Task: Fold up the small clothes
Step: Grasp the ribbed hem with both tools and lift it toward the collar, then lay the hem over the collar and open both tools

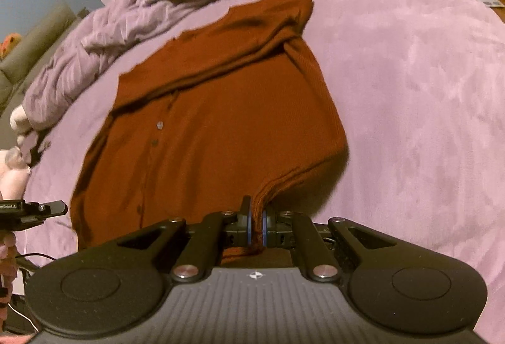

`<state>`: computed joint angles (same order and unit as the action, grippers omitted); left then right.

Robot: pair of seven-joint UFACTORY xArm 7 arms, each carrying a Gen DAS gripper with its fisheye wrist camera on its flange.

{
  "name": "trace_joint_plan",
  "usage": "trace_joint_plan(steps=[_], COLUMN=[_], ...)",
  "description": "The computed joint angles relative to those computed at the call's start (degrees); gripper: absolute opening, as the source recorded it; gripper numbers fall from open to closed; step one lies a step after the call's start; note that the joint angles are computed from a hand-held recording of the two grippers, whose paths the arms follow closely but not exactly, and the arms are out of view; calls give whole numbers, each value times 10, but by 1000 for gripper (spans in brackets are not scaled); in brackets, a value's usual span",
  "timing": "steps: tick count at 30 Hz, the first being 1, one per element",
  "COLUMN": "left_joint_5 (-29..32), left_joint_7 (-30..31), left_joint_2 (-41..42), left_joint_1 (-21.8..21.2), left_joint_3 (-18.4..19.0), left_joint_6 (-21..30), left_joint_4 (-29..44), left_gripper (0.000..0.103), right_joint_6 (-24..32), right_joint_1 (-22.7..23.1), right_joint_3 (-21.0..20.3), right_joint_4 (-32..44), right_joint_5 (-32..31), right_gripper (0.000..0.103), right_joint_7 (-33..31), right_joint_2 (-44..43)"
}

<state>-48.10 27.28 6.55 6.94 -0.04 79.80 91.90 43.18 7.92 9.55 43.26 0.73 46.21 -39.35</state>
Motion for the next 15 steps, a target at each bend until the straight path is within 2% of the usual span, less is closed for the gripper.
trace_joint_plan(steps=[2,5,7,9,10,11,15], left_joint_5=[-1,44,83,111,120,133,165], left_joint_7=[-1,-13,-19,-25,-26,-28,-35], left_joint_2=[11,20,13,4,0,-5,-17], left_joint_1=[-1,-8,-12,-13,-12,-12,-11], left_joint_3=[-2,-5,-5,-2,0,2,10], left_joint_6=[-4,-15,-29,-31,-27,-28,-29], left_joint_4=[16,29,16,-4,-15,-25,-51], left_gripper=[2,3,8,19,29,35,37], right_joint_6=[-6,-21,-28,-32,-34,-36,-40], right_joint_1=[-11,-22,-24,-23,-23,-24,-28], right_joint_3=[2,-2,-3,-3,-2,-2,-4], right_joint_4=[14,35,47,55,56,55,46], right_joint_5=[-13,-26,-33,-36,-38,-38,-35], right_gripper=[5,5,5,5,5,5,5], right_joint_7=[1,-6,-15,-20,-22,-21,-11], right_joint_2=[12,31,45,55,57,57,49])
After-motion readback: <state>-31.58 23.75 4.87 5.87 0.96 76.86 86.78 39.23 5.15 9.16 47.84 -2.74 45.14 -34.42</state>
